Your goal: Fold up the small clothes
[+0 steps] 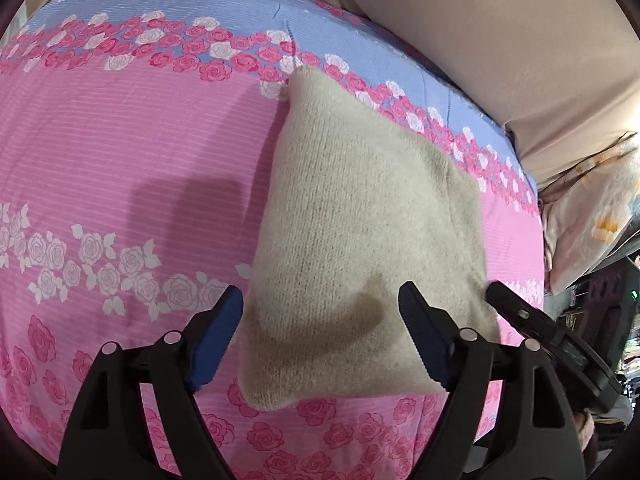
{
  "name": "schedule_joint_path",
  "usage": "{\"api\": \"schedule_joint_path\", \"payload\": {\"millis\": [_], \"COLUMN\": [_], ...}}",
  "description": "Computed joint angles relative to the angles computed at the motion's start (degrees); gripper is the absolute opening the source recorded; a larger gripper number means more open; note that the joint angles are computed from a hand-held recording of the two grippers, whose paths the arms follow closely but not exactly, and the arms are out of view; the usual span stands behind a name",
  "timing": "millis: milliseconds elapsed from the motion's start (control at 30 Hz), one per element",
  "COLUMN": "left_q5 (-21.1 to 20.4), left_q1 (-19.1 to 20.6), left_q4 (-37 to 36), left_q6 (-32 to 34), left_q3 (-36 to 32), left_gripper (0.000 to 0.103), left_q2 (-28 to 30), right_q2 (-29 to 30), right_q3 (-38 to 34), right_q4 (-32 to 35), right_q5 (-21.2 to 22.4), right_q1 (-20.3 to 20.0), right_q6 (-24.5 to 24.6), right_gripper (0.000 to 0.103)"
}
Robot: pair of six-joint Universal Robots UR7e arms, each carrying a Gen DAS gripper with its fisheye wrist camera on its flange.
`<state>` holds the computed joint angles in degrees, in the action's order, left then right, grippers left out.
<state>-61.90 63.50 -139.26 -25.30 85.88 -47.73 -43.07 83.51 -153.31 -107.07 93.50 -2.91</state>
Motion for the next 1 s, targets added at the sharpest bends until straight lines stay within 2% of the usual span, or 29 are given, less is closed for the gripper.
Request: {"api": "schedule_joint_path", "payload": {"millis": [33, 67, 100, 200, 267, 333, 367, 400, 433, 467, 533, 567, 633, 700, 767, 1000], "left_q5": [0.6, 0.7, 0.8, 1.4, 1.9, 2.2, 2.4, 2.7, 3.3, 3.8, 4.3, 4.7, 4.8, 4.6, 4.7, 2.5], "left_q1": [-0.1, -0.1, -0.1, -0.3, -0.6, -0.9, -1.1, -1.2, -1.3, -1.3, -1.3, -1.3, -1.2, -1.0, -1.0, -0.5], "left_q4": [0.6, 0.9, 1.1, 1.2, 1.0, -0.5, -0.7, -0.5, 0.0, 0.5, 1.3, 1.6, 1.7, 2.0, 2.1, 3.2], "left_q6": [-0.2, -0.3, -0.5, -0.6, -0.3, 0.5, 0.7, 1.1, 1.1, 1.1, 1.2, 1.1, 0.9, 0.5, 0.6, 0.4], "left_q3": [-0.1, -0.1, 0.0, 0.5, 0.7, 1.2, 1.2, 1.1, 1.0, 0.7, 0.5, 0.5, 0.5, 0.2, 0.0, -2.3], "left_gripper": [0.078, 0.078, 0.078, 0.078, 0.078, 0.084, 0.084, 0.084, 0.084, 0.084, 0.084, 0.084, 0.084, 0.084, 0.084, 0.084], "left_q2": [0.1, 0.1, 0.1, -0.2, -0.4, -0.6, -0.5, -0.3, -0.1, 0.2, 0.4, 0.5, 0.5, 0.6, 0.7, 1.8], "right_q2": [0.3, 0.5, 0.4, -1.6, -3.2, -3.8, -3.0, -1.4, -0.2, 0.6, -0.6, -1.0, -1.3, -1.2, -1.4, -2.7], "right_q3": [-0.3, -0.8, -0.8, 1.0, 1.9, 2.2, 1.7, 0.9, -0.1, 0.4, 2.4, 2.5, 1.9, 1.3, 1.0, 2.7], "right_q4": [1.3, 2.9, 2.8, -2.0, -4.5, -4.7, -4.1, -2.0, 0.5, 0.6, -2.5, -2.7, -2.4, -2.7, -2.4, -0.3], "right_q5": [0.7, 2.9, 4.3, 8.8, 9.7, 7.7, 3.7, -1.6, -4.5, -5.0, -1.8, -1.3, -2.6, -5.9, -7.0, -4.0], "right_q1": [-0.5, -1.1, -1.2, 0.6, 1.9, 1.9, 1.7, 0.9, 0.3, -0.7, -1.1, -0.8, 0.1, 0.9, 0.6, -1.6], "right_q6": [1.0, 2.0, 2.2, -0.8, -2.1, -3.2, -3.9, -4.3, -3.6, -2.8, -1.6, -1.1, -1.1, -2.1, -1.8, 1.3], "right_gripper": [0.044, 0.022, 0.016, 0.013, 0.013, 0.013, 0.013, 0.013, 0.014, 0.015, 0.017, 0.022, 0.032, 0.046, 0.053, 0.062]}}
